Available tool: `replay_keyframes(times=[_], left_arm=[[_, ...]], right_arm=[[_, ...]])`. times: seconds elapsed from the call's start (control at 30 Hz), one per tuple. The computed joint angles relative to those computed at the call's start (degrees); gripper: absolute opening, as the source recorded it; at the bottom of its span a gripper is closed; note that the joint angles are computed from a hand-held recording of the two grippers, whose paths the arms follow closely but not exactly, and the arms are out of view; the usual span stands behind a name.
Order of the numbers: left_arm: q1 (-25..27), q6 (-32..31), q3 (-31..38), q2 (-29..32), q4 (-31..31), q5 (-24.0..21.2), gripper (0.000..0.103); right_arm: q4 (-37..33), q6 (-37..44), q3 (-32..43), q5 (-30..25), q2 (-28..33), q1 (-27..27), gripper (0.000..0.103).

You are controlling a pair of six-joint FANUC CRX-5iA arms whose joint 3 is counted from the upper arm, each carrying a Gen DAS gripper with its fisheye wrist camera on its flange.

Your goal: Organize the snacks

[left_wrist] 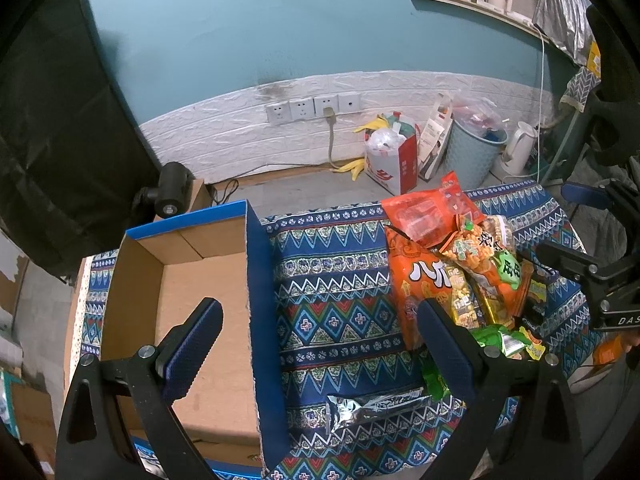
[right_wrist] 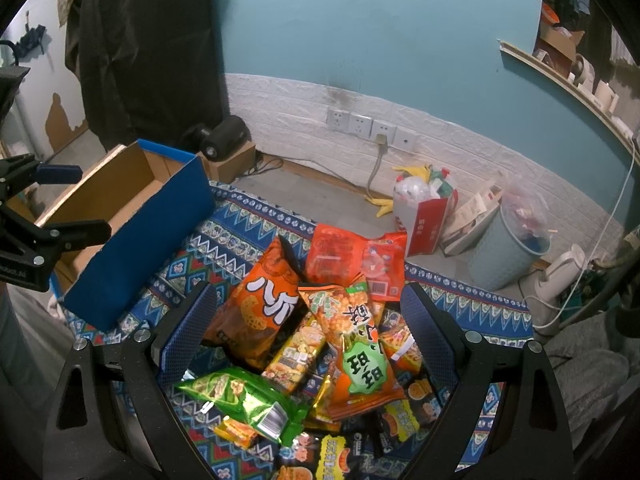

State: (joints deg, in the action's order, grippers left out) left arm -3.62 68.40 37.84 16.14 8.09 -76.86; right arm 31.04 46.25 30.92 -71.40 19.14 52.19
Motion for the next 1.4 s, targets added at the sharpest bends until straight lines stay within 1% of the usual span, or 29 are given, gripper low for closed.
replay_keyframes(times=[0.37,0.5,0.77,1.07,1.4], left_arm=[[-0.3,-0.4,-0.2,0.1,-0.3,-0.4,0.099],[-0.4,-0.3,0.6,0.6,-0.4,-1.0,0.099],[-0.7,-0.2,1.7,1.3,-0.3,-1.9,0.099],[-1.2,-0.1,1.6,1.3,-0.3,-1.8,0.099],[-2.2,0.1,3.3,2.6,-0.1,-3.3,0.099]], right_arm=[[-0.2,0.1,0.1,-0.4,-0.1,0.1,0.091],[-0.7,0.9,1.5,-1.1,0.8,-0.2,0.091],[-0.8,0.6,0.8,-0.9,0.5,-0.2,0.091],[-0.9,0.2,-0.4,-0.6,-0.3,-0.4,0.091],[-1.4,0.7,-0.8,-1.6,-0.6,-0.9,0.091]])
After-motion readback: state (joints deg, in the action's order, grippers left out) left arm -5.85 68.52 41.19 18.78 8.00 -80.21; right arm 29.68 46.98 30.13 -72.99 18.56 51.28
